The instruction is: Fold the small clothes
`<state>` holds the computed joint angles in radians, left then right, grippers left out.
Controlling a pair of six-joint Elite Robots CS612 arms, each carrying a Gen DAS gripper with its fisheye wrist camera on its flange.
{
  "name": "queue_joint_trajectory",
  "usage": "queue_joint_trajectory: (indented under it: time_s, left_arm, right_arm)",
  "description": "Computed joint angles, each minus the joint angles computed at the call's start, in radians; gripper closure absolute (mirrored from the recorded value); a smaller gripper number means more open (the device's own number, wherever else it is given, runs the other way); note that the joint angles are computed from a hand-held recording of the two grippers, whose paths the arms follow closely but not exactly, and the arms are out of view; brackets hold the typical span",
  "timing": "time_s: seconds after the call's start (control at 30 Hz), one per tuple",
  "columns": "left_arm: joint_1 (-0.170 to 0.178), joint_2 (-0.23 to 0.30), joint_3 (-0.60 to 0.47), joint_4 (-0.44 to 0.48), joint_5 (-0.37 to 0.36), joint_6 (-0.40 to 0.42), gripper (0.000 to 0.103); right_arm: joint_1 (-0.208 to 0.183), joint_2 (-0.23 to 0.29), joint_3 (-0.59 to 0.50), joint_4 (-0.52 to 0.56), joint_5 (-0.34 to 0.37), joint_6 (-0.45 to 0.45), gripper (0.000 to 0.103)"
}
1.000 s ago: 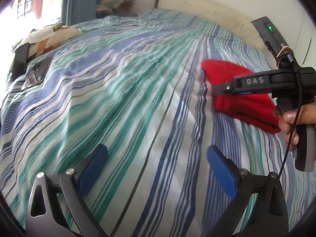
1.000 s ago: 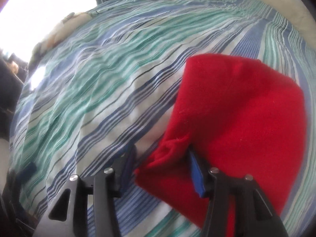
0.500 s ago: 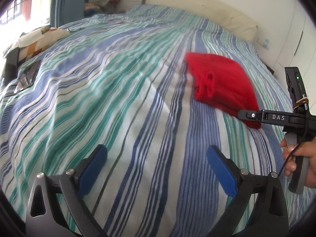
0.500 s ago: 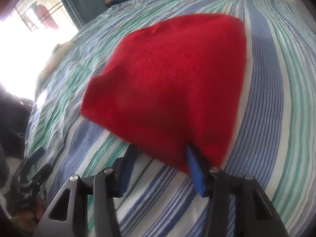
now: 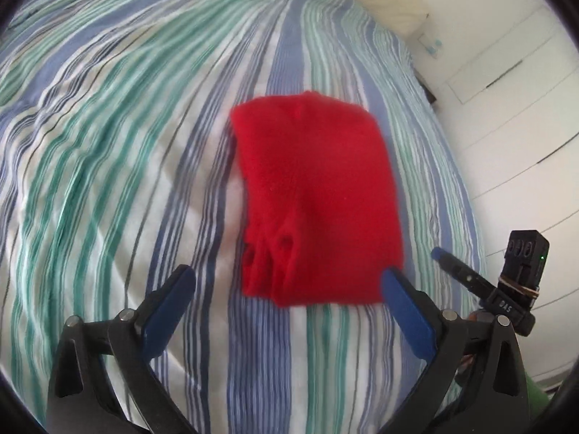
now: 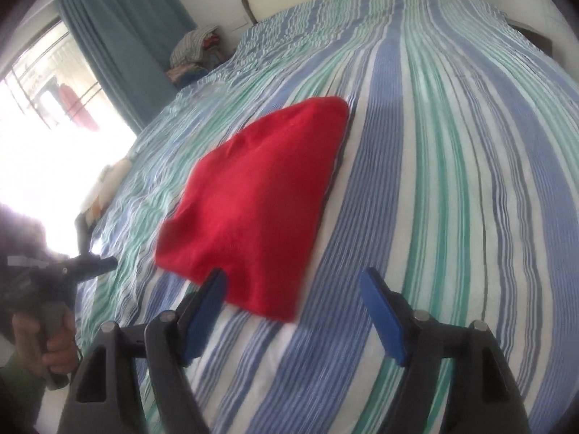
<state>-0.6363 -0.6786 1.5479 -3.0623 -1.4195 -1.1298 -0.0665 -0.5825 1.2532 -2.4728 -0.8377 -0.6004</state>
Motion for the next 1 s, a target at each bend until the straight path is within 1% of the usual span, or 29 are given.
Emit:
queue_joint_trajectory:
  time_s: [0.03,0.13,0.2,0.27,0.33,0.4,0.43,0.47,0.5,0.53,0.57,0.6,0.63,0.67,0.7,0.77,0.8,0.87,0.9,0.93,0.97,1.0]
  left_arm:
    - [0.014,0.015,-0.031,0.033,-0.01,0.012,0.001]
    - [0.049,0.066,-0.109,0.061,-0.078,0.057,0.001]
    - [0.058,0.093,-0.15,0.099,-0.093,0.049,0.001]
    - [0.061,0.112,-0.182,0.143,-0.093,0.053,0.001]
    - [0.06,0.121,-0.206,0.178,-0.074,0.069,0.001]
    - [0.054,0.129,-0.228,0.198,-0.045,0.081,0.002]
    - [0.051,0.134,-0.238,0.205,-0.029,0.08,0.014]
    - [0.049,0.139,-0.251,0.218,-0.02,0.093,0.034]
    - [0.05,0.145,-0.267,0.226,-0.043,0.115,0.073]
    - [0.046,0.142,-0.272,0.236,-0.034,0.122,0.081]
    - [0.035,0.132,-0.276,0.261,0.006,0.139,0.082]
    - [0.024,0.12,-0.274,0.263,0.04,0.177,0.083]
    - [0.013,0.105,-0.266,0.241,0.074,0.214,0.083]
    - [0.003,0.089,-0.258,0.217,0.099,0.239,0.083]
    - [-0.003,0.075,-0.249,0.185,0.115,0.256,0.083]
    - [-0.015,0.05,-0.243,0.124,0.144,0.29,0.083]
    - [-0.016,0.042,-0.247,0.105,0.151,0.309,0.083]
    - [-0.017,0.041,-0.272,0.092,0.146,0.33,0.08]
    - [-0.017,0.047,-0.289,0.106,0.148,0.33,0.071]
    - [-0.019,0.055,-0.306,0.138,0.158,0.318,0.049]
    - [-0.025,0.063,-0.318,0.185,0.182,0.3,0.034]
    - [-0.037,0.065,-0.309,0.229,0.231,0.273,0.013]
  right_arm:
    - [0.0,0.016,-0.038,0.041,0.016,0.017,0.028]
    - [0.008,0.062,-0.142,0.157,0.059,0.054,0.028]
    - [0.018,0.1,-0.219,0.265,0.095,0.064,0.028]
    - [0.028,0.138,-0.285,0.328,0.121,0.089,0.028]
    - [0.041,0.187,-0.367,0.423,0.145,0.113,0.028]
    - [0.052,0.239,-0.444,0.487,0.175,0.192,0.028]
    - [0.057,0.26,-0.469,0.493,0.194,0.243,0.031]
    - [0.064,0.266,-0.465,0.457,0.192,0.29,0.037]
    - [0.075,0.259,-0.449,0.401,0.148,0.308,0.059]
    - [0.09,0.24,-0.417,0.333,0.063,0.286,0.066]
    - [0.108,0.21,-0.366,0.233,-0.034,0.247,0.067]
    - [0.124,0.177,-0.31,0.133,-0.112,0.198,0.07]
    - [0.133,0.146,-0.258,0.045,-0.158,0.149,0.071]
    - [0.135,0.117,-0.212,-0.025,-0.164,0.104,0.072]
    - [0.132,0.091,-0.174,-0.082,-0.147,0.066,0.072]
    - [0.117,0.046,-0.12,-0.183,-0.105,0.022,0.072]
    - [0.106,0.029,-0.109,-0.205,-0.071,0.02,0.072]
    - [0.088,0.013,-0.127,-0.21,-0.016,0.042,0.072]
    - [0.079,0.01,-0.141,-0.197,0.0,0.057,0.071]
    - [0.073,0.011,-0.16,-0.171,0.013,0.081,0.068]
    - [0.063,0.018,-0.186,-0.127,0.027,0.104,0.065]
    - [0.051,0.027,-0.206,-0.082,0.037,0.122,0.057]
